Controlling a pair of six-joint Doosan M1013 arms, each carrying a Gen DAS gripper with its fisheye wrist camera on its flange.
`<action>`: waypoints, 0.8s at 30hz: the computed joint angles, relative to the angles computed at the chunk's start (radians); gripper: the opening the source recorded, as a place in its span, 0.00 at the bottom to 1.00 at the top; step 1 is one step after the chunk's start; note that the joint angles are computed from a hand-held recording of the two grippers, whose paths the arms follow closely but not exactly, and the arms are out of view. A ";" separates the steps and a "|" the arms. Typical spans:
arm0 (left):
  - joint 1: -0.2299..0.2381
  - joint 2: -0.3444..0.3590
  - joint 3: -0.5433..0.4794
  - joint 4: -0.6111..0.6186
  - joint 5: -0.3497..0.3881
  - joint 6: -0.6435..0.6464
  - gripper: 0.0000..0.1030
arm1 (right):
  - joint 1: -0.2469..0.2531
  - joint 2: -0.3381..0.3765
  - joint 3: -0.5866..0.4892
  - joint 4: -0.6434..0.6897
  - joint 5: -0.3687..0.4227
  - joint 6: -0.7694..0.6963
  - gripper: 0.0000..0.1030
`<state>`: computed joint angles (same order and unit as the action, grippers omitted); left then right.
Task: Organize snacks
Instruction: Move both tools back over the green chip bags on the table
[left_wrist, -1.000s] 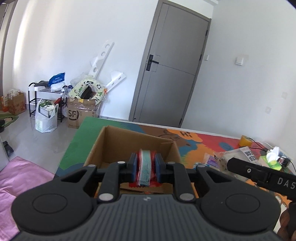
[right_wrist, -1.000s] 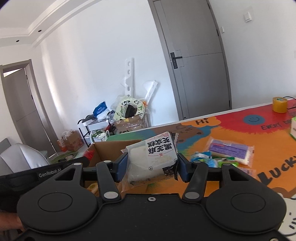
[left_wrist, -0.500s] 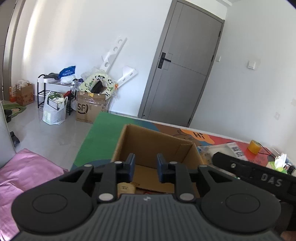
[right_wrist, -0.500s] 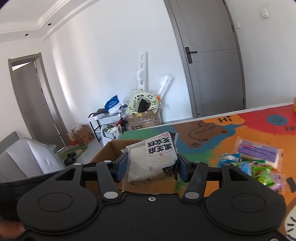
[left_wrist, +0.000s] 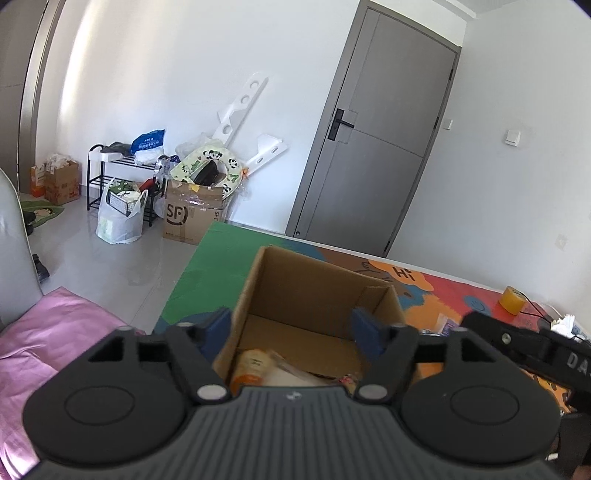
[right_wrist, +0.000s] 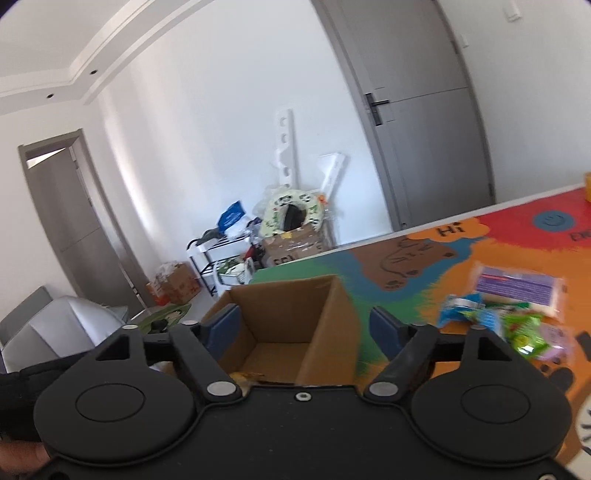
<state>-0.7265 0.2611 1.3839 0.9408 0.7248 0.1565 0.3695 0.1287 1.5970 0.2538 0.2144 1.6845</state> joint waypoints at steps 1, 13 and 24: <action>-0.005 0.003 -0.005 0.003 0.007 0.002 0.78 | -0.002 -0.007 0.010 -0.043 -0.002 0.045 0.83; -0.043 0.021 -0.033 -0.035 0.018 0.076 0.89 | -0.042 -0.071 0.094 -0.207 0.008 0.267 0.94; -0.073 0.042 -0.066 -0.067 -0.006 0.137 0.90 | -0.088 -0.123 0.151 -0.260 0.000 0.352 1.00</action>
<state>-0.7995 0.3035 1.3179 0.8736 0.7186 0.2934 0.2816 0.0053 1.7479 -0.0061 0.2143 2.0364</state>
